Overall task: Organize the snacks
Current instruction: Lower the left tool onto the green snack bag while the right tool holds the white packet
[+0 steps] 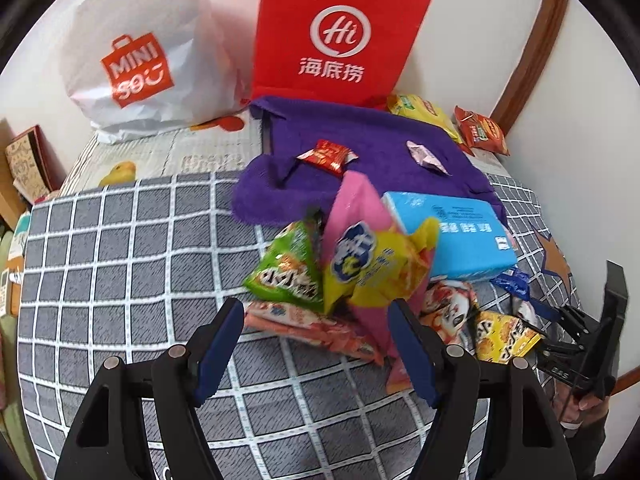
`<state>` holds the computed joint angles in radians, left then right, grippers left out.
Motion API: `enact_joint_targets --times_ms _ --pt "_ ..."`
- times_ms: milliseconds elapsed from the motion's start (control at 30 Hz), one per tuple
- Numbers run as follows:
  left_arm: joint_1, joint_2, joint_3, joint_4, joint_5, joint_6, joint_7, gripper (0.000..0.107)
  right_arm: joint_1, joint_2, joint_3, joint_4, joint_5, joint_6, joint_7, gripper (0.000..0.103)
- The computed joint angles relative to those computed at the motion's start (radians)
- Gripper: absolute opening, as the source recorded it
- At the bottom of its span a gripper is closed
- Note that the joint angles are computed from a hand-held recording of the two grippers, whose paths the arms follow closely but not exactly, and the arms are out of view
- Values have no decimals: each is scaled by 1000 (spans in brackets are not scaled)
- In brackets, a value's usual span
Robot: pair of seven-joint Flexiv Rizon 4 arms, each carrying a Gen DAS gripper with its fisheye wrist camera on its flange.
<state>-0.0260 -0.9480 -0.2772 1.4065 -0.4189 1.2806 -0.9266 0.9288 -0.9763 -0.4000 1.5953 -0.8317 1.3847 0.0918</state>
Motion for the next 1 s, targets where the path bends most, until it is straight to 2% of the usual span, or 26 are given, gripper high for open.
enact_joint_targets --times_ms 200,300,467,700,867,1000 --pt "-1 -18 13 -16 1 -1 -18 72 87 17 -108 66 -7 79 84 58" --pt "-33 -42 63 -60 20 21 -60 72 135 28 -160 100 8 91 104 58" --pt "-58 -87 109 -150 62 -16 -109 71 191 38 -220 147 49 103 116 58" --pt "-48 -151 71 -253 72 -71 -79 70 234 33 -259 179 139 112 90 58" --pt "-81 -220 113 -377 78 -174 -118 56 245 28 -260 174 193 94 52 58" --pt "-73 -240 86 -392 75 -162 -92 50 242 28 -251 164 213 78 28 58"
